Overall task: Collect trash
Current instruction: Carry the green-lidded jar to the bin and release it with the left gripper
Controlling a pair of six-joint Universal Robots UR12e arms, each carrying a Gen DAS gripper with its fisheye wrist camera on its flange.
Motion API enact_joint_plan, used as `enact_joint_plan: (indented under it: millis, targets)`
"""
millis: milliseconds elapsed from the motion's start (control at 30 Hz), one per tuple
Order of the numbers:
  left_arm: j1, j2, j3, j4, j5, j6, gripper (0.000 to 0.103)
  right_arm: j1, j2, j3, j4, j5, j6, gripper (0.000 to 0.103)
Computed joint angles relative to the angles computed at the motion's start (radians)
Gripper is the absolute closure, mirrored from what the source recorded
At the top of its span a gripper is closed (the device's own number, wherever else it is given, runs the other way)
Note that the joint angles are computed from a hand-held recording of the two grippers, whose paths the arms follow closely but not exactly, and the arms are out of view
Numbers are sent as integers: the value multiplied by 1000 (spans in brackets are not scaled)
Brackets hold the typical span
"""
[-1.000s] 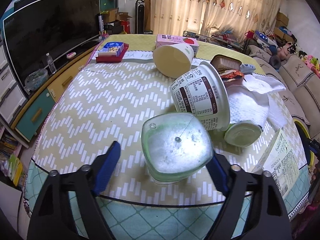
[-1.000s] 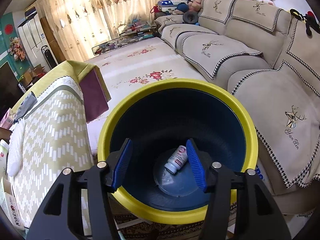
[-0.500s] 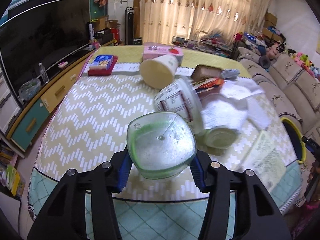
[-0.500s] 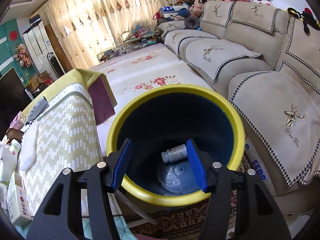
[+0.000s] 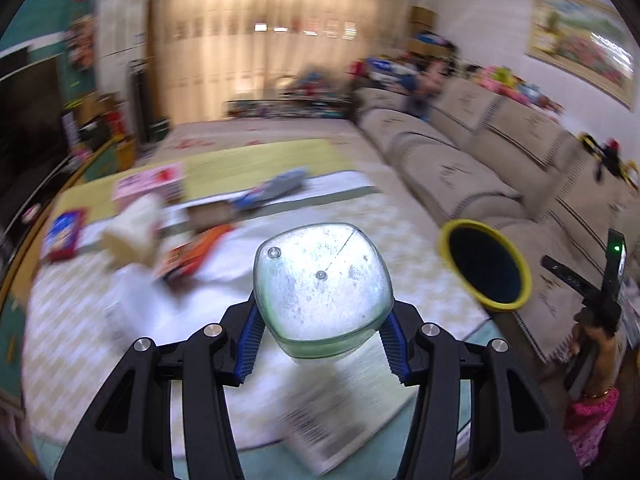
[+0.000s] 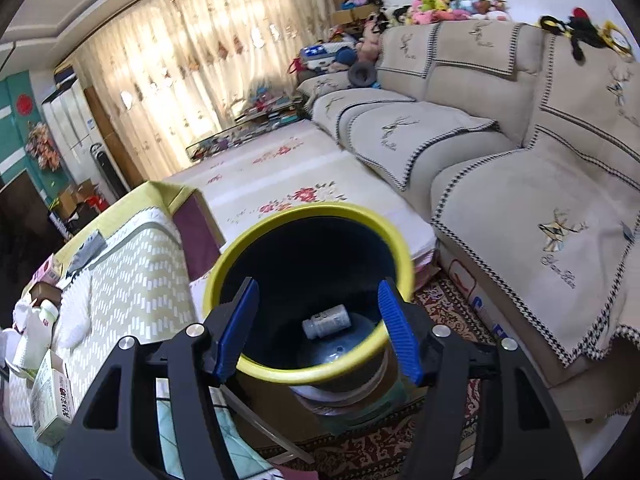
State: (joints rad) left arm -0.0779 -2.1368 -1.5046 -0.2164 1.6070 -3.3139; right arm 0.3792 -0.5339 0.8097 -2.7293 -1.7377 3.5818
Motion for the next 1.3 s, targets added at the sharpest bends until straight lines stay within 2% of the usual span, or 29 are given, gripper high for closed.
enact_joint_plan:
  millis: [200, 300, 533, 867, 933, 1000, 1100, 1200, 1300]
  targets:
    - [-54, -108, 193, -117, -106, 98, 52, -20, -55, 117, -48, -35, 56, 44]
    - [-83, -166, 292, -185, -122, 123, 52, -27, -67, 147, -63, -39, 75, 44]
    - [-136, -336, 582, -410, -159, 137, 52, -52, -81, 195, -99, -14, 114, 44]
    - [-186, -591, 1018, -688, -120, 143, 51, -75, -99, 250, -126, 24, 153, 44]
    - [-194, -636, 1094, -721, -98, 141, 47, -77, -101, 256, -129, 29, 157, 44]
    - [-198, -643, 1103, -710, -81, 140, 40, -78, -101, 257, -128, 34, 159, 43]
    - [-197, -627, 1079, -684, -80, 132, 36, -78, -100, 256, -132, 44, 161, 43]
    - [-190, -553, 956, -600, -91, 126, 35, -76, -98, 252, -134, 54, 156, 43]
    - [-179, -453, 790, -486, -116, 126, 29, -71, -97, 248, -136, 63, 146, 43]
